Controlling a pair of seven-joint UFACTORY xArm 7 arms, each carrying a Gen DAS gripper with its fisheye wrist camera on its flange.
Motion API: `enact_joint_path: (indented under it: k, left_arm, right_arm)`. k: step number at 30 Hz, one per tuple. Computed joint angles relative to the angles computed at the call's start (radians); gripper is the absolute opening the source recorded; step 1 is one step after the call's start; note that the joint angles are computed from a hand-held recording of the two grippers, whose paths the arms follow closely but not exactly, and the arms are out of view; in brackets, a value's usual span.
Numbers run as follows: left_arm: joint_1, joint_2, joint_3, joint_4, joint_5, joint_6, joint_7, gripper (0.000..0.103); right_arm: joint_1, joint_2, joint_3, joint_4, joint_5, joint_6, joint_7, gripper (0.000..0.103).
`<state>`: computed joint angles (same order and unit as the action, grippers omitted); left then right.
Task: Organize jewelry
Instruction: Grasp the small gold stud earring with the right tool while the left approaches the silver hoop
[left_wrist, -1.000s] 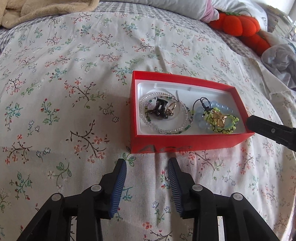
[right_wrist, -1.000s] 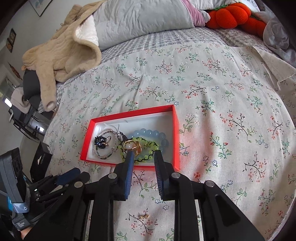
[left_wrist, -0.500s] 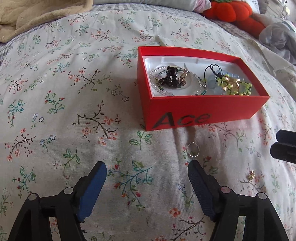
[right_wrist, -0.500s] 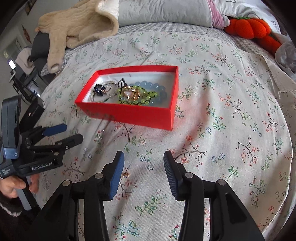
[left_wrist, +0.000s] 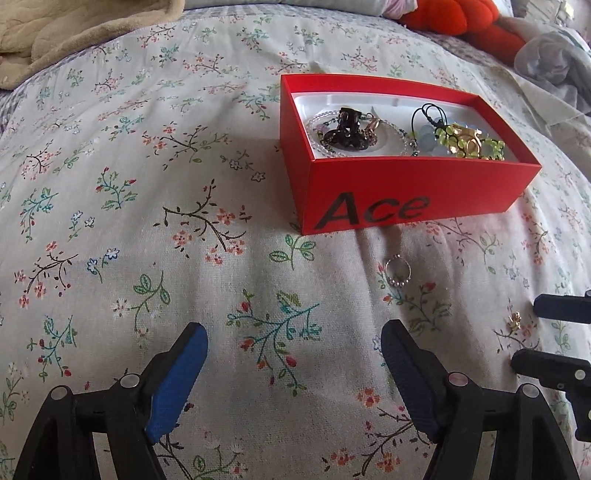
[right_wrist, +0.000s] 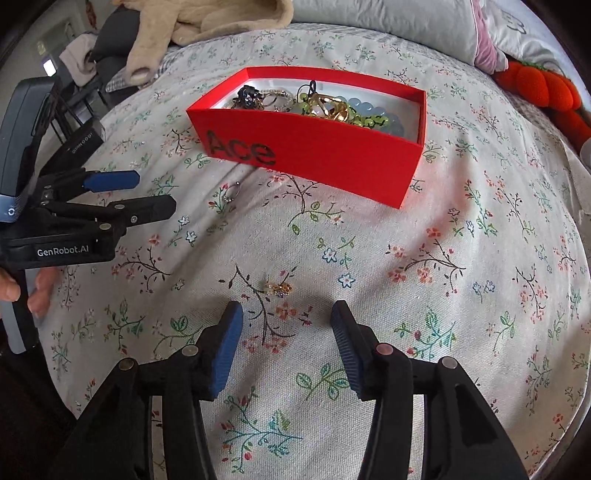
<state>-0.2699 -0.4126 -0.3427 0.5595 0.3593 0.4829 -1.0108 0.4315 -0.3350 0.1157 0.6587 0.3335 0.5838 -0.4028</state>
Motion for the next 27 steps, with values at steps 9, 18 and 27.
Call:
enact_joint_path:
  k: [9, 18, 27]
  left_arm:
    - [-0.007, 0.022, 0.009, 0.012, -0.009, -0.009, 0.015, 0.081]
    - [-0.017, 0.038, 0.011, 0.023, -0.016, -0.022, 0.027, 0.081]
    - [-0.027, 0.048, 0.010, 0.032, -0.016, -0.033, 0.034, 0.081]
  right_arm:
    - [0.015, 0.028, 0.006, 0.006, -0.009, -0.048, -0.013, 0.050]
    - [0.016, 0.035, 0.010, 0.016, 0.000, -0.034, -0.024, 0.030]
    - [0.008, 0.038, 0.016, 0.026, -0.012, -0.028, -0.004, 0.010]
